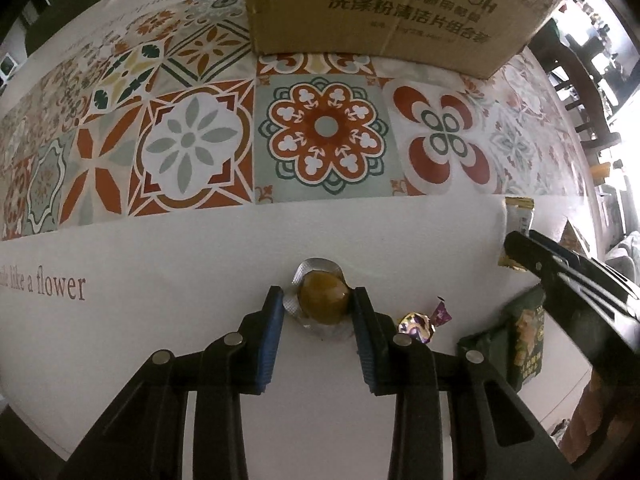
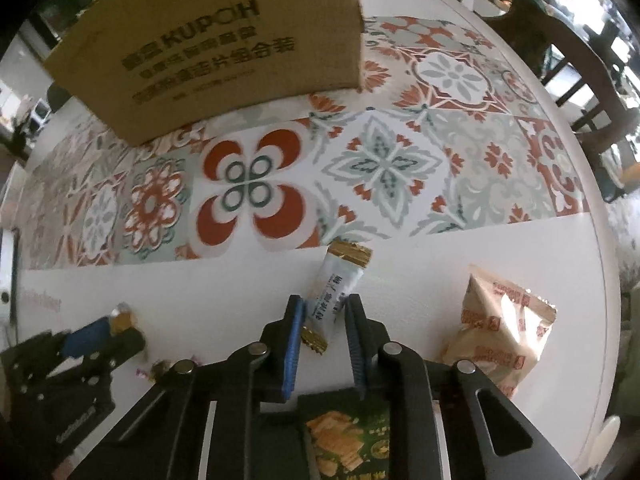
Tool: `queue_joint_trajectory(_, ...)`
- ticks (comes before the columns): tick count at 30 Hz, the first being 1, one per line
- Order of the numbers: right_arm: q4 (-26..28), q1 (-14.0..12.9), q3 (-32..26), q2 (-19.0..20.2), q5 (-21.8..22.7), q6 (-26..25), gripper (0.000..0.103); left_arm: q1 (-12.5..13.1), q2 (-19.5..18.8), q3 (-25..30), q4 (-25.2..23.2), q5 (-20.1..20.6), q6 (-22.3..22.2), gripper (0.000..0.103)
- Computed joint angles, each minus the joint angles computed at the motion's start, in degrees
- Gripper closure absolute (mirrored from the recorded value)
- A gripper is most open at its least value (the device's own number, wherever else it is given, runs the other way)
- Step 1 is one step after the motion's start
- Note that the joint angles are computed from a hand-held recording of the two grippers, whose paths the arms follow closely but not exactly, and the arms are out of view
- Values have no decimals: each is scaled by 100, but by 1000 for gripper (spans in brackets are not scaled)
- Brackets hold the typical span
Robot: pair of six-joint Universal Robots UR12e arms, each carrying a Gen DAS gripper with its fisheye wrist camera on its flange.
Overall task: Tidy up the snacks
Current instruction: 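Close left tool on the gold candy while right tool grasps the white biscuit stick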
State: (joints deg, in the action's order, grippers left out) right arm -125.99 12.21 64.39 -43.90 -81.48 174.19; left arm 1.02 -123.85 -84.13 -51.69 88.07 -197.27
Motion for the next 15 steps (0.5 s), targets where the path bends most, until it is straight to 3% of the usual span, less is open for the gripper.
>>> queue_joint_trajectory(3,-156,12,139,-102,100,-211,82,-48,50,-51,179,120,113,69)
queue_joint_trajectory(5,-183,4,176,-144,203,-302,91,-62,92,-76,279,134,147,69)
queue_joint_trajectory(15,-252,-18,242,-203,320,-255,88,-75,215,-196,612,178,265,69)
